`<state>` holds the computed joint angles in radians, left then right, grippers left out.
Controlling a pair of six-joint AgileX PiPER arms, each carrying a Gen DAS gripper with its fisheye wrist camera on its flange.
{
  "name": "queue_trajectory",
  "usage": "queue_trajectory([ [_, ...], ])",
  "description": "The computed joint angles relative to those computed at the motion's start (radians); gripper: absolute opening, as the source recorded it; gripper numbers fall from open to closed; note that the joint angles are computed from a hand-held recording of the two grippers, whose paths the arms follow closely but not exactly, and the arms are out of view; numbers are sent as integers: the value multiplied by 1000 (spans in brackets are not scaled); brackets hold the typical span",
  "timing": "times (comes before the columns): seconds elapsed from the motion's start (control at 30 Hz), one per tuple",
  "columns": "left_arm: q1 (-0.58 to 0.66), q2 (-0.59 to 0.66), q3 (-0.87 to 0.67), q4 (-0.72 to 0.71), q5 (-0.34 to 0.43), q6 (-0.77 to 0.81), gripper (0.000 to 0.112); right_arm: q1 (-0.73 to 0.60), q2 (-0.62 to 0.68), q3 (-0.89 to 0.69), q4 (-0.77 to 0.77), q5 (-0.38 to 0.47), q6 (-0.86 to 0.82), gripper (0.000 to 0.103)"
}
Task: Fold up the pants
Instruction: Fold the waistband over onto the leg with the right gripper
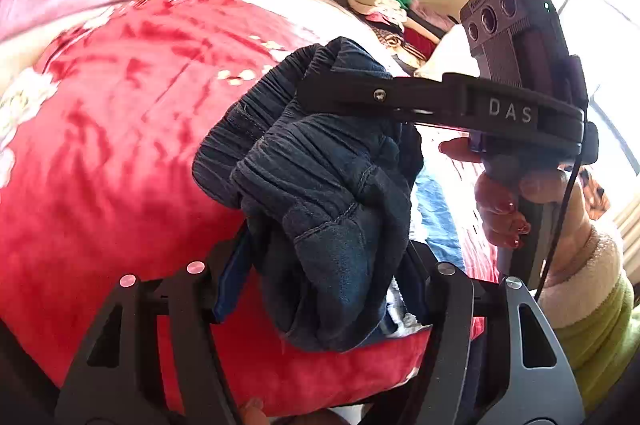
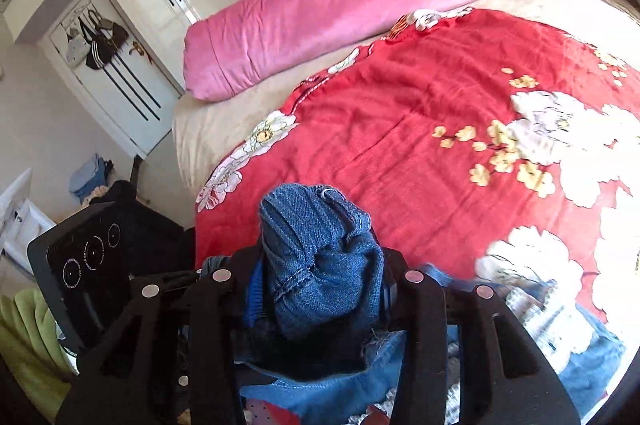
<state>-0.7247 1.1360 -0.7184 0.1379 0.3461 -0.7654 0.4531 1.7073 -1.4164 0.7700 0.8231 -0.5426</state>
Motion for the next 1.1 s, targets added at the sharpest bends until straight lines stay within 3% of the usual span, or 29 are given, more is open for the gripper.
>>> queue_trajectory([
  [0.13, -94, 102, -98, 172, 35, -166, 55, -82, -76, 111, 79, -5, -101, 41],
  [0.47, -214, 337, -285, 355, 96, -317, 55, -326, -136, 324, 305, 65, -380, 41],
  [0.67, -271, 396, -340, 425, 140, -397, 56, -455, -160, 439, 411, 118, -502, 53],
  [0.9, -334, 407, -355, 477, 158, -452, 73, -609, -229, 522, 438, 217, -514, 67],
  [1.1, -388, 396, -335, 529, 130, -519, 85, -652, -297, 548, 368, 236, -465, 79],
])
